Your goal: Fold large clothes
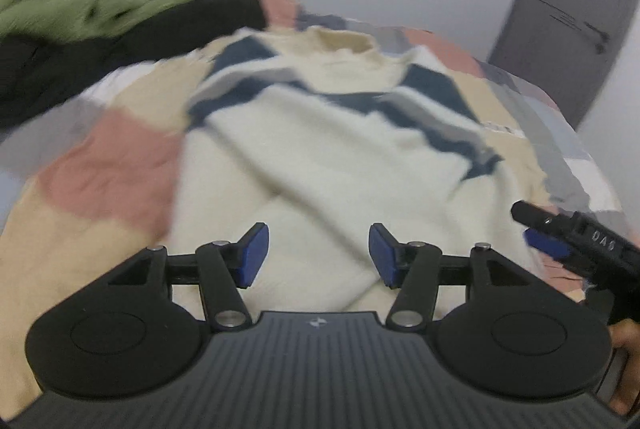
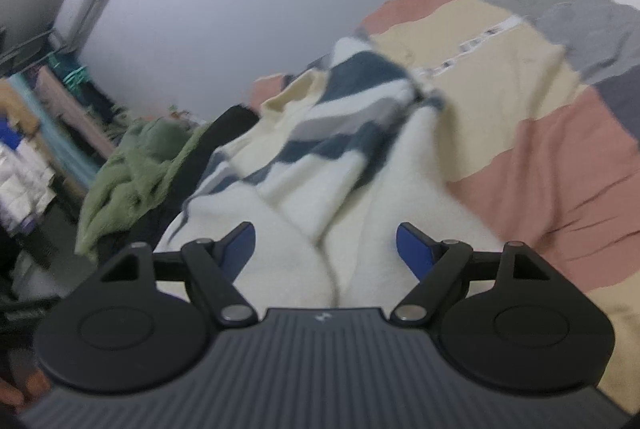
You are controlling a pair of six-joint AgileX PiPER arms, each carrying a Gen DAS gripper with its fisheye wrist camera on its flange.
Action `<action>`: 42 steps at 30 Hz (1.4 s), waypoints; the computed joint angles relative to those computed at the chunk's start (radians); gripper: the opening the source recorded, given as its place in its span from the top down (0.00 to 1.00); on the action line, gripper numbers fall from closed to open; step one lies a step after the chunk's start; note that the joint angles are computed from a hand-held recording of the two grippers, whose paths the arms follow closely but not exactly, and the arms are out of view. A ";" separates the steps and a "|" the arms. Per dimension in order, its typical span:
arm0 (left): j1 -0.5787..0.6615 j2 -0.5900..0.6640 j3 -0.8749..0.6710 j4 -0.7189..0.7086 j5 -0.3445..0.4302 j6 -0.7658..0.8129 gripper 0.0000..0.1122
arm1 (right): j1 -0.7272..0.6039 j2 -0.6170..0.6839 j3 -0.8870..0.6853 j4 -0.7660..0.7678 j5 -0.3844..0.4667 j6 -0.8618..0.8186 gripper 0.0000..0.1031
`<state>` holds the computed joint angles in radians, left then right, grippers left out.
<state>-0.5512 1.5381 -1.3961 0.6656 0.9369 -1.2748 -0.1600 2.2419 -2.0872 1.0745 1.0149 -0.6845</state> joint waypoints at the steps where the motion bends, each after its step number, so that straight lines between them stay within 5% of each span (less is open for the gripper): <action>1: -0.005 -0.032 0.060 0.022 -0.018 -0.049 0.45 | 0.009 -0.004 0.006 -0.003 0.003 -0.024 0.22; 8: -0.010 -0.148 0.273 0.096 -0.081 -0.192 0.45 | 0.074 -0.059 0.082 -0.062 -0.008 -0.141 0.25; 11: 0.051 -0.185 0.333 0.055 -0.164 -0.192 0.45 | 0.127 -0.071 0.080 -0.217 -0.069 -0.096 0.37; 15: 0.136 -0.222 0.401 0.010 -0.268 -0.193 0.45 | 0.178 -0.060 0.059 -0.383 -0.102 -0.003 0.41; 18: 0.200 -0.246 0.428 -0.048 -0.305 -0.154 0.45 | 0.189 -0.067 0.059 -0.393 -0.095 -0.029 0.55; 20: 0.233 -0.272 0.454 -0.059 -0.334 -0.156 0.45 | 0.197 -0.092 0.088 -0.397 -0.099 -0.080 0.74; 26: 0.317 -0.311 0.500 -0.187 -0.404 -0.064 0.45 | 0.246 -0.163 0.178 -0.452 -0.151 -0.187 0.91; 32: 0.332 -0.311 0.518 -0.254 -0.441 -0.009 0.45 | 0.220 -0.189 0.179 -0.441 -0.257 -0.163 0.92; 40: 0.349 -0.273 0.519 -0.338 -0.449 0.050 0.45 | 0.141 -0.043 -0.077 -0.453 -0.003 0.132 0.89; 42: 0.352 -0.275 0.527 -0.345 -0.453 0.046 0.45 | 0.116 -0.041 -0.091 -0.440 0.017 0.181 0.80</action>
<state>-0.1987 1.2631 -0.8690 0.3209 0.4837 -1.2290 -0.0436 2.2004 -2.1778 0.6341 1.0315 -0.5036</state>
